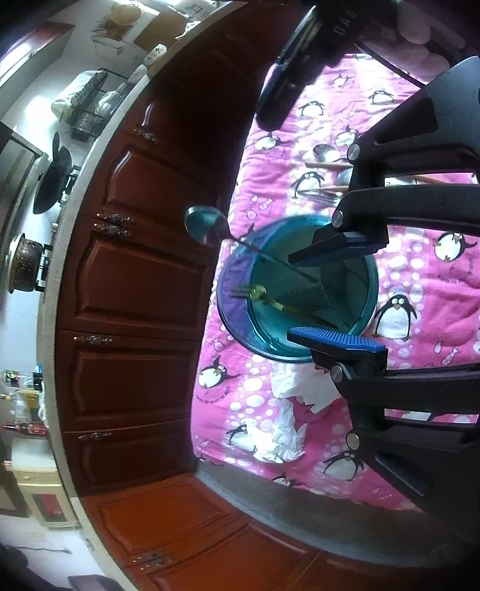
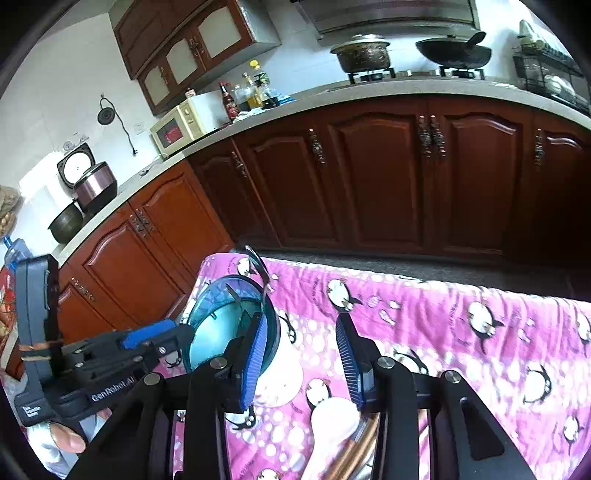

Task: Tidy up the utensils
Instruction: 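Carry the gold fork and metal spoon into the holder and open both tools, then withdraw both tools from the holder back over the utensil pile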

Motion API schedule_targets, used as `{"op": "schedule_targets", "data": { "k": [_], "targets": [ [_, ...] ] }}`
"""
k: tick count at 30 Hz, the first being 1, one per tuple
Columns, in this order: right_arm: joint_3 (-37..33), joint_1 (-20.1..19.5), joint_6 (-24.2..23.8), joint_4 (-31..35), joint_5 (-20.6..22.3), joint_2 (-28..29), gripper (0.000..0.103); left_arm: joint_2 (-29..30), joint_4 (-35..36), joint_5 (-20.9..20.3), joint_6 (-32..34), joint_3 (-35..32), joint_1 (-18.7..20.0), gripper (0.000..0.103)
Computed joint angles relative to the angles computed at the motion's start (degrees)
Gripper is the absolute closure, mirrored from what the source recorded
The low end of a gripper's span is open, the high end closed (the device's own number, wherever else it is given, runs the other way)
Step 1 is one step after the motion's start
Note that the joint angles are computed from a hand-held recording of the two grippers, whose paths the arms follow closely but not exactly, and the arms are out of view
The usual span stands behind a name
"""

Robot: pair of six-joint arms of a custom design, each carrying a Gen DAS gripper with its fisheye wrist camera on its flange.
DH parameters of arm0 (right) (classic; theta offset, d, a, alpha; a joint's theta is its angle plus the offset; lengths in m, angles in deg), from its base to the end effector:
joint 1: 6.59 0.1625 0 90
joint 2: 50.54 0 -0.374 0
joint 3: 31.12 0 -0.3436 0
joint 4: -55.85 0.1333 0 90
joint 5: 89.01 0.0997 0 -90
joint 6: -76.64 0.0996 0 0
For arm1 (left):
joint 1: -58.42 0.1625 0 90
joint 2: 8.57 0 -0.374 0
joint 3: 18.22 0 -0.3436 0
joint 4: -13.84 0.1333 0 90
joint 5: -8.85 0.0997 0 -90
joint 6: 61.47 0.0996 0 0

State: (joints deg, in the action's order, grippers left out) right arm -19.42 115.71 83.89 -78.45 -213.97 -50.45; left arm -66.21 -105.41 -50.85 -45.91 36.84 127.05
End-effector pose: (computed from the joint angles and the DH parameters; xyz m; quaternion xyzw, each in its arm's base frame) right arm 0.5124 -0.6678 0.0765 0.1165 -0.9121 0.3488 0.1810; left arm -0.0745 -0.6941 0.4734 0.2260 0.9032 -0.2771 0.2376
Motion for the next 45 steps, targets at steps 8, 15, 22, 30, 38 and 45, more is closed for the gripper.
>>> {"op": "schedule_targets", "data": {
  "k": [8,15,22,30,38,45],
  "targets": [
    [24.8,1.6,2.5,-12.3,-5.2,-12.7,0.06,-3.9,-3.0,-0.8,-0.1,6.8,-2.7,0.054],
    [39.1,2.6,6.3,-17.4,-8.8,-20.8,0.058,-6.4,-3.3,-2.4,-0.4,11.1,-4.9,0.051],
    [47.8,3.1,9.5,-19.9,-12.7,-26.1,0.055,-7.8,-3.6,-3.3,-1.0,14.5,-6.8,0.045],
    [53.6,3.0,13.1,-20.6,-14.5,-29.5,0.051,-8.6,-4.8,-3.3,-1.1,17.1,-8.6,0.045],
    [54.6,3.1,13.9,-20.5,-15.5,-30.2,0.049,-8.5,-4.7,-3.9,-1.1,17.6,-9.2,0.045],
    [55.7,2.2,14.6,-20.3,-14.8,-30.8,0.047,-7.8,-2.8,-5.5,-3.1,16.6,-7.8,0.045]
  ]
}}
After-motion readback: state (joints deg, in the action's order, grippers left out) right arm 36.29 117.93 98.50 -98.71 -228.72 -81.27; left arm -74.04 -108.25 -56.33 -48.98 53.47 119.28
